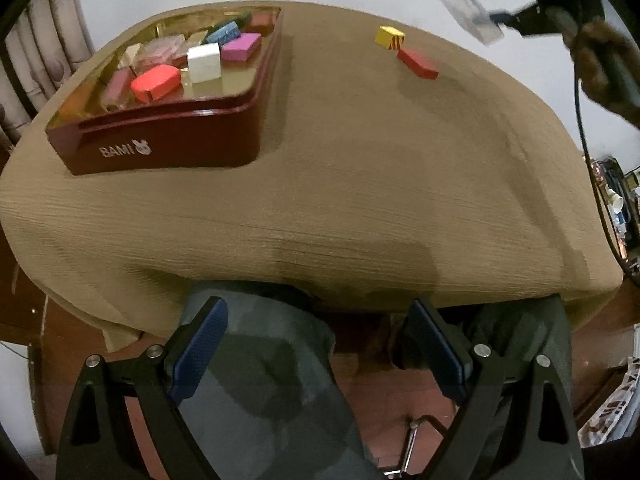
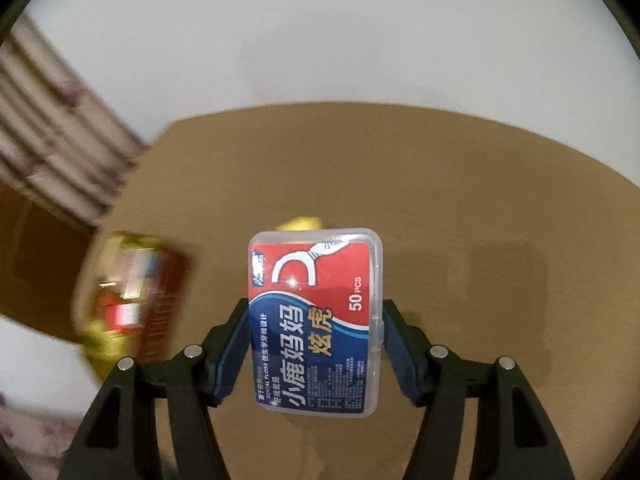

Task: Organize rigid objects
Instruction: 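Grasp the clear floss box with the right gripper and lift it, then carry the floss box into the gold tin and release it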

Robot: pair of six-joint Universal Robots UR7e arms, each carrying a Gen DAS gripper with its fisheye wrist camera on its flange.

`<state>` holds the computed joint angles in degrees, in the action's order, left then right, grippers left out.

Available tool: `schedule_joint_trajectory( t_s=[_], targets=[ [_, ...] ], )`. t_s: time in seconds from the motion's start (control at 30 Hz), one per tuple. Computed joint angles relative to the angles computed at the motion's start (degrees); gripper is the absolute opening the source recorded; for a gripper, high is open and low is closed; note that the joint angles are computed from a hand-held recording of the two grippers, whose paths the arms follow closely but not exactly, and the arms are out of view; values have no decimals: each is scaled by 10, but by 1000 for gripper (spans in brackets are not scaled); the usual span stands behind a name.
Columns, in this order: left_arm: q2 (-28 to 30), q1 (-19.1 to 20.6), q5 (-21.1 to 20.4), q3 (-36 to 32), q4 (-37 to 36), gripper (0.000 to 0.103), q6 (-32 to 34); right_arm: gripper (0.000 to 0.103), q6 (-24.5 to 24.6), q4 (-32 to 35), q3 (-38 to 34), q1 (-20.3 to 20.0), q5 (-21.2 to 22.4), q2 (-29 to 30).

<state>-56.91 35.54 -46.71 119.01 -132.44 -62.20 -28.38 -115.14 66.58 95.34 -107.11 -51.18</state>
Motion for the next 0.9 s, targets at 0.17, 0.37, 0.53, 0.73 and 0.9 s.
schedule_joint_trajectory(
  t_s=[0.17,0.37,0.53,0.73,0.9],
  targets=[
    [-37,-32,34,20,43,90,-41,64,15,108,-31,46,76,19],
    [-87,-57,49,52,93,90,-93,64,31,99,66,96,68,27],
    [-117,-63,49,76,88,90,-108,64,43,91,96,107,22,44],
    [-117,-63,43,82,57,90,-97,64,75,80,107,126,-17,83],
    [-118,-59,38,84,46,90,-92,64,78,66,111,134,-77,113]
  ],
)
